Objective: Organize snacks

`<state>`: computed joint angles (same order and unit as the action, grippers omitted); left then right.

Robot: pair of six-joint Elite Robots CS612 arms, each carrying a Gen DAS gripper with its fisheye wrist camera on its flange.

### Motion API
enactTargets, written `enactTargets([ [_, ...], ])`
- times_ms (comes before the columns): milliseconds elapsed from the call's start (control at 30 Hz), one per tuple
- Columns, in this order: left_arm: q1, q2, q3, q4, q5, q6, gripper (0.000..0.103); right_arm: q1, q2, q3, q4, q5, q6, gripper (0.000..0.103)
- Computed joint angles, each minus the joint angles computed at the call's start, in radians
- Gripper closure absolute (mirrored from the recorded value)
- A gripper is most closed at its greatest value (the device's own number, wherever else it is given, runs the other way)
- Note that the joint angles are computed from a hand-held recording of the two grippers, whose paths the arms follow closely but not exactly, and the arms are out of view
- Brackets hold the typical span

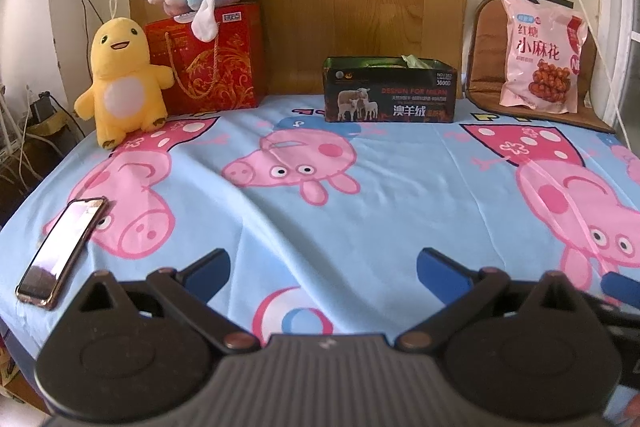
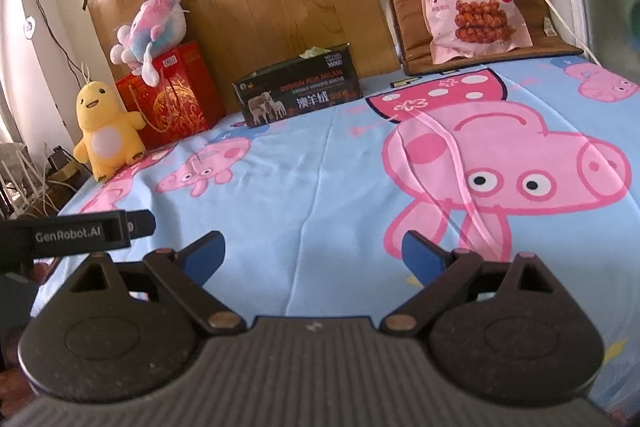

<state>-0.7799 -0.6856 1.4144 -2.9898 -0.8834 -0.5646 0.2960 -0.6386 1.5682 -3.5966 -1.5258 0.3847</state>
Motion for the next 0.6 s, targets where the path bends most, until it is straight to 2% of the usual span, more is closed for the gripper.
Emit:
enactTargets([
  [167,0.023,0.028,-0.067,0.074,-0.035,-0.004,0.0,-0.011,0.007,-0.019,0.022,0.001,0.015,0.006],
  [300,0.047,0.073,-0.158,0.108,-0.065,0.037,0.0,-0.024,0.012,-0.045,0.05,0.018,0.007,0.006],
  [433,0.069,0.142,-0.282,0.133,-0.066,0.097,0.0,-0.035,0.035,-0.108,0.087,0.008,-0.012,0.006],
  [600,0.097,0.263,-0.477,0.14,-0.041,0.135,0.0,-0.05,0.095,-0.246,0.164,-0.005,-0.065,0.006],
])
